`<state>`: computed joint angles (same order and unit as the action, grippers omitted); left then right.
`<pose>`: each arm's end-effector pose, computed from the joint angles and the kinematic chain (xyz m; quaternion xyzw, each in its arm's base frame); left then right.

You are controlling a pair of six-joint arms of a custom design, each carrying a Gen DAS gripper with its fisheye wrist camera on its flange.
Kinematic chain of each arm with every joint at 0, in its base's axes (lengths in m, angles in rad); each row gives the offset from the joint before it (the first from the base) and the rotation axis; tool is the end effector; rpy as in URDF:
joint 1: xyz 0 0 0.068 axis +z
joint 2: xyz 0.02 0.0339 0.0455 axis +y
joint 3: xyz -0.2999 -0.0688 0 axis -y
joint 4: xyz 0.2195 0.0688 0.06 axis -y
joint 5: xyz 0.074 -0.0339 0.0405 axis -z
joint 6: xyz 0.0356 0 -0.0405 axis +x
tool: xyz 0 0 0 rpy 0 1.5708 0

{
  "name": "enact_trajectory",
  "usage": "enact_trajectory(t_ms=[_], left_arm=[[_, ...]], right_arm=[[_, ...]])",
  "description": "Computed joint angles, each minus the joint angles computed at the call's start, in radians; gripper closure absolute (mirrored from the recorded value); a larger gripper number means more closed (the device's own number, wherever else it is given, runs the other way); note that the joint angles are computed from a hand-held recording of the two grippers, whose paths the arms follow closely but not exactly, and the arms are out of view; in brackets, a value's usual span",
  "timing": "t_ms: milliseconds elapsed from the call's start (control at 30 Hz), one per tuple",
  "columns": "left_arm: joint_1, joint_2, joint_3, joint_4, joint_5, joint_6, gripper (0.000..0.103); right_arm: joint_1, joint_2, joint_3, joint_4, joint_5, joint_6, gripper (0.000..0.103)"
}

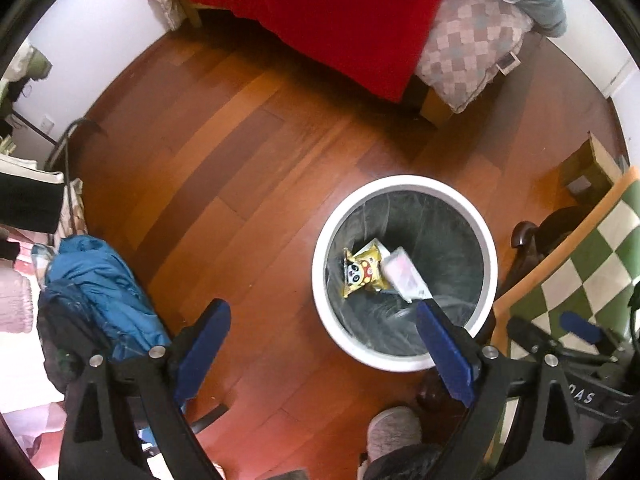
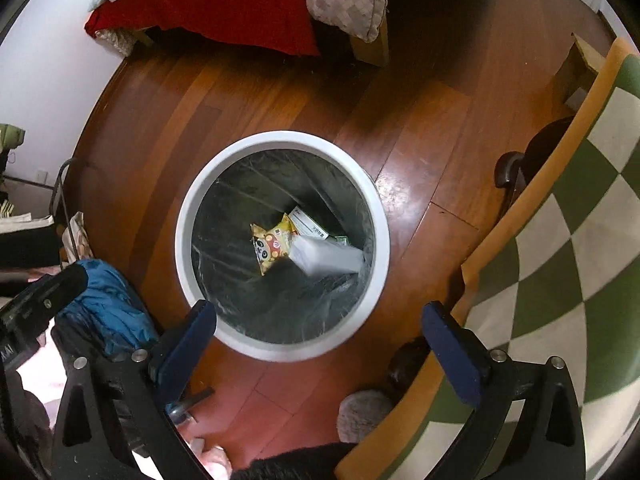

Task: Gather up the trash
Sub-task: 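Carry the bag and box over the bin and open both tools, then move both tools back toward the table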

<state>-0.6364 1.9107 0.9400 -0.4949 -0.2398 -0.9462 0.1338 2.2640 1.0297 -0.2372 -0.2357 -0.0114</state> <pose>0.2502 -0.1744 0.1410 -0.1592 0.9786 0.0468 0.1216 0.3473 0.0551 0.0487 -0.0778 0.9888 0.1202 0.0420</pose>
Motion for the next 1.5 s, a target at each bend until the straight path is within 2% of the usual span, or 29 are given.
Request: enact_trajectory(t_ms=[300,533,767,1000,1167,1233,1300,1433,1500], left_arm=[[-0.11,-0.082,0.033,-0.125,-0.061,-0.088,0.009],[-0.207,-0.15,0.073,-0.244,-0.115,-0.18,0.009],[-0.326,-0.216,0.159,-0.403,-0.19,-0.293,0.009],[-0.478,-0.233,0.323,-0.61,-0.299,-0.433,0.009],[-0.573,-0.179,0.5,-0.791,-0.374,-0.523,0.009],[-0.61,-0.125,0.602,-0.887,-0.406,-0.562,0.009],[-0.633,-0.074,0.69,-0.937,-0.424,-0.579,0.009],[-0.661,0.055,0.88,-0.957,-0.437,-0.542,0.008],[-0.667,0.157,1.012,-0.938,-0.446,-0.483,0.008]], right_arm=[[-0.013,-0.204,-0.16,0.012,0.08,-0.072,0.0],[-0.049,-0.399,-0.248,-0.027,0.087,-0.108,0.0],[-0.13,-0.585,-0.276,-0.14,0.037,-0.176,0.0],[-0.289,-0.811,-0.262,-0.332,-0.085,-0.293,0.0],[-0.51,-0.927,-0.191,-0.547,-0.252,-0.445,0.0],[-0.607,-0.939,-0.155,-0.635,-0.313,-0.52,0.0],[-0.737,-0.925,-0.101,-0.755,-0.39,-0.629,0.0],[-1.015,-0.822,0.035,-1.002,-0.473,-0.893,0.0],[-1.121,-0.751,0.103,-1.069,-0.471,-0.973,0.0]])
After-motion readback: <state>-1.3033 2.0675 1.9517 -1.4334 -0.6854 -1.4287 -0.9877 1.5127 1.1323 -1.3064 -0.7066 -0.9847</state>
